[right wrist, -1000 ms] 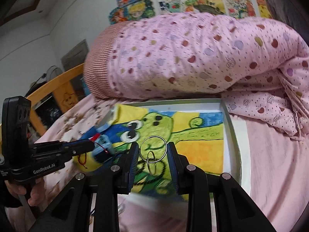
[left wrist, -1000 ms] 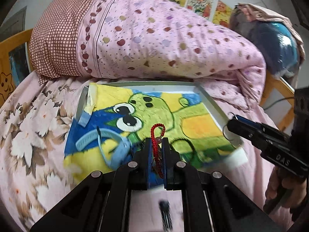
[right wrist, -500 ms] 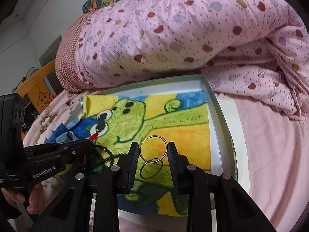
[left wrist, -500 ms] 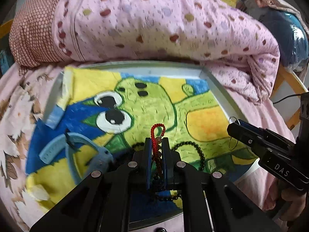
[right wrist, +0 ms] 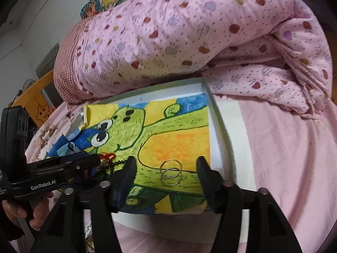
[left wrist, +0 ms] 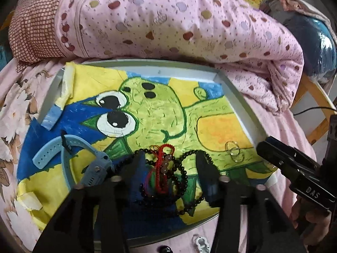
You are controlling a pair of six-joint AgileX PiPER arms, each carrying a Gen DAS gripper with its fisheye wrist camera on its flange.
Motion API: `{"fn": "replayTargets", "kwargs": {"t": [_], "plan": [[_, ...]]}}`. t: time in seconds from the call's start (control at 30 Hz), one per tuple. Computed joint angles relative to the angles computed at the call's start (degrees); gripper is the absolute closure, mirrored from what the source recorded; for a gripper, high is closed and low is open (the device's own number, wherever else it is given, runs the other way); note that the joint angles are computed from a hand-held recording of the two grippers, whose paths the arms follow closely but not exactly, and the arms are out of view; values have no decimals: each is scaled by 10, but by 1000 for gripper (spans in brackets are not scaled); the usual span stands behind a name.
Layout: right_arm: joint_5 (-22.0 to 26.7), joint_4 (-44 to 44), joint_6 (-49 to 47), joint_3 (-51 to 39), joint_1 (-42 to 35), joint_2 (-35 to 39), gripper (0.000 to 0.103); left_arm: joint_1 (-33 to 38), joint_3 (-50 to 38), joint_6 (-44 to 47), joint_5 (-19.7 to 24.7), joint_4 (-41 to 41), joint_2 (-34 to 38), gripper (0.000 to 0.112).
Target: Organize jewelry
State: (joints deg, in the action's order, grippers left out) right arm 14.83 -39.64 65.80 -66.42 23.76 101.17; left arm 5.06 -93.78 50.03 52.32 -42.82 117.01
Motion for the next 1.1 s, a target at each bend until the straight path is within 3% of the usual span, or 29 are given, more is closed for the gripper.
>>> {"fn": "replayTargets", "kwargs": {"t": [0.1, 0.23, 0.4, 0.47, 0.53, 0.6, 0.77, 0.9, 1.1], "plan": [[10, -93, 100, 19, 11, -25, 35, 4, 5, 2, 1, -8, -13, 67], [32, -205, 216, 40, 31, -62, 23, 17, 33, 28, -11, -44, -48, 51], [78, -253, 258, 49, 64, -103, 15, 39, 70, 67, -14, -79, -102, 48], [103, -279, 277, 54, 86, -119, 10, 51, 88, 82, -13, -96, -124, 23], [125, -297, 286, 58, 108, -133, 5, 73, 118, 109, -15, -136, -154, 13], [157, -314, 296, 62, 135, -146, 0, 95, 137, 132, -6, -162, -177, 13], [246, -347, 324, 71, 212, -174, 0, 137, 181, 173, 14, -188, -230, 11], [291, -348, 336, 76, 259, -195, 0, 179, 223, 219, 40, -206, -279, 11], [369, -348, 364, 96, 344, -224, 0, 268, 287, 295, 112, -238, -331, 11]]}}
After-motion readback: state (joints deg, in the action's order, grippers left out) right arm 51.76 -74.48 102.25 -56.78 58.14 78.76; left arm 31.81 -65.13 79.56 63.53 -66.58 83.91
